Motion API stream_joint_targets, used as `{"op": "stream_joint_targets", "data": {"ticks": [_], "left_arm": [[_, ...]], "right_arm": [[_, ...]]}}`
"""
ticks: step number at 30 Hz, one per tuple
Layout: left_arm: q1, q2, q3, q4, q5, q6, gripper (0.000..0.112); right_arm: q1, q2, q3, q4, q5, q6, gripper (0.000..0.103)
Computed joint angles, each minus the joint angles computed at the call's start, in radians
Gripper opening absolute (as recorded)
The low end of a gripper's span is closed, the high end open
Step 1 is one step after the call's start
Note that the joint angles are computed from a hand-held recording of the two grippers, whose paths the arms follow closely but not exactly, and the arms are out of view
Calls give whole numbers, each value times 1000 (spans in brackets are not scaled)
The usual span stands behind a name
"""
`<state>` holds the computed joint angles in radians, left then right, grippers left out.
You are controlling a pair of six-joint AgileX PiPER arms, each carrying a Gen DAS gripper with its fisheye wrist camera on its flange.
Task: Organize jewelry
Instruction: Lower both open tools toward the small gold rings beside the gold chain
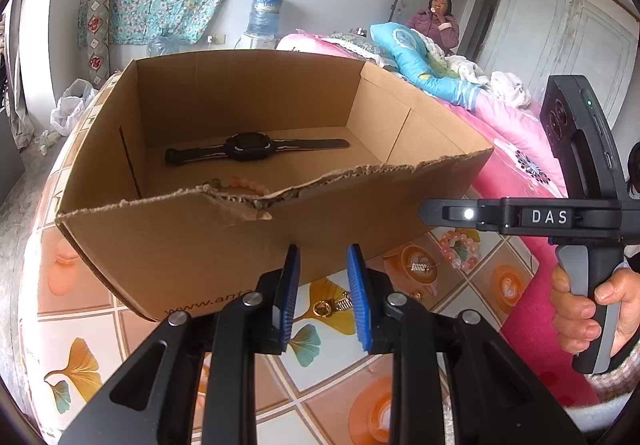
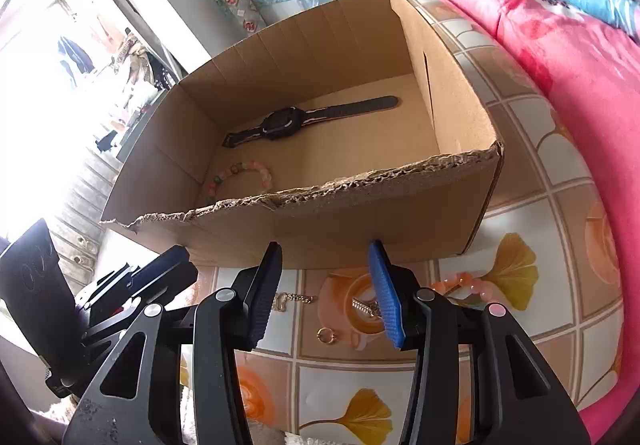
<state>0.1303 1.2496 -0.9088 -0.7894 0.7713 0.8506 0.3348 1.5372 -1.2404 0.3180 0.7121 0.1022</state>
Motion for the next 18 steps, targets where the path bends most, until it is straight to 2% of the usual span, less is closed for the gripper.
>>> {"op": "stream_joint_targets", "data": {"ticks": [4,8,10,13,18], "left_arm": [[-6,-15,14,17,-19,-7,25],[12,-25,26,18,-8,-9,28],[19,-34,33,23,-2,-14,28],[25,-56,46,43,3,-25,29],[38,-98,66,64,25,-41,36]], "right_arm": [[75,-40,10,-219,-19,155,64],[134,-84,29,-380,-14,269,79],[178,-109,41,-510,-5,376,88],[249,-144,57,-704,17,527,95],[375,-144,44,-1004,127,779,95]]}}
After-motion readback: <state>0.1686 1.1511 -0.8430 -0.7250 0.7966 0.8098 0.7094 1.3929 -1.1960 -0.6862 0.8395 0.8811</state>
